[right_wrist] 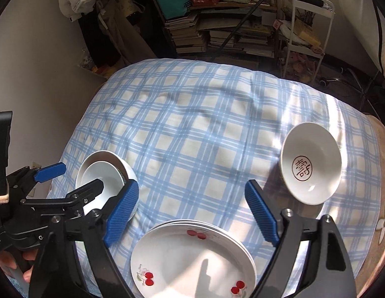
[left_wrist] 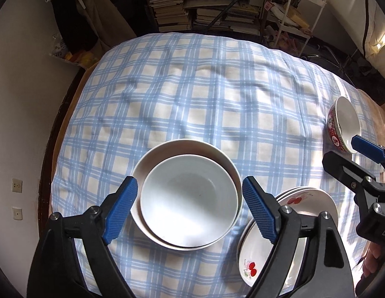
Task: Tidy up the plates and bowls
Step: 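Open both grippers and lift them away from the nested bowls, then move both grippers to the red-character white bowl and close on its rim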
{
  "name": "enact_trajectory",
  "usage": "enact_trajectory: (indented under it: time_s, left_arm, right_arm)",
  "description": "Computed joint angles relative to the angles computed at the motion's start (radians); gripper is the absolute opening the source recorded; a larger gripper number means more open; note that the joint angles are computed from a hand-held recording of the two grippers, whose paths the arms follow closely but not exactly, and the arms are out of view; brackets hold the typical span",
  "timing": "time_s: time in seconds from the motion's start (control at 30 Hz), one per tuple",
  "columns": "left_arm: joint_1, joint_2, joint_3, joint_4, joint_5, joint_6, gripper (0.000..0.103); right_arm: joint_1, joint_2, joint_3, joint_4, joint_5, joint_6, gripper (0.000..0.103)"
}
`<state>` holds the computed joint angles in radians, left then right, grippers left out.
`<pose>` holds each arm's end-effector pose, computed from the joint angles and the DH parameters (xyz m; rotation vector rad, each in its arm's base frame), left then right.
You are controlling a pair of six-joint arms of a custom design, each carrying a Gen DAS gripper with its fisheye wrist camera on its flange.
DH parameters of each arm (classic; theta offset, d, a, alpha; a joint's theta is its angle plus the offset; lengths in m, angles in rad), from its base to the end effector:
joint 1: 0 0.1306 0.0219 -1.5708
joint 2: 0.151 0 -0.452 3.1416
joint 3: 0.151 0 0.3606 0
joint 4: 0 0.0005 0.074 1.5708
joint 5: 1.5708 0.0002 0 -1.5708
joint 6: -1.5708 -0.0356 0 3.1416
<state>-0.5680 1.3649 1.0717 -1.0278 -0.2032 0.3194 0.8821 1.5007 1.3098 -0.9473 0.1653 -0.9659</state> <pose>0.3147 -0.1929 0.3722 0.3147 2.8105 0.1080 0.2960 0.3496 0.4136 0.1641 2.7263 0.3425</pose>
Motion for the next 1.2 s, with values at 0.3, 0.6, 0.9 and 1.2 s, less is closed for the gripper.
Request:
enact_trajectory:
  time_s: [0.3,0.6,0.9,1.2]
  left_arm:
    - [-0.099,0.075,0.082,0.005,-0.048,0.062,0.089]
    - [-0.166,0.151,0.169,0.07,-0.033,0.041,0.089]
    - [-0.228,0.235,0.213,0.148,0.014,0.032,0.089]
    - [-0.248,0.305,0.248,0.153,0.063,0.014,0.089]
  right_arm:
    - [-0.086,-0.115,-0.112,0.0,0.036,0.022,0.101]
    - [-0.176,-0.191,-0.239,0.059,0.043,-0.017,0.101]
    - [-0.242,-0.223,-0.337,0.129,0.024,0.012,0.101]
    - [-0.293,-0.223,-0.411,0.216,-0.033,0.013,0.093]
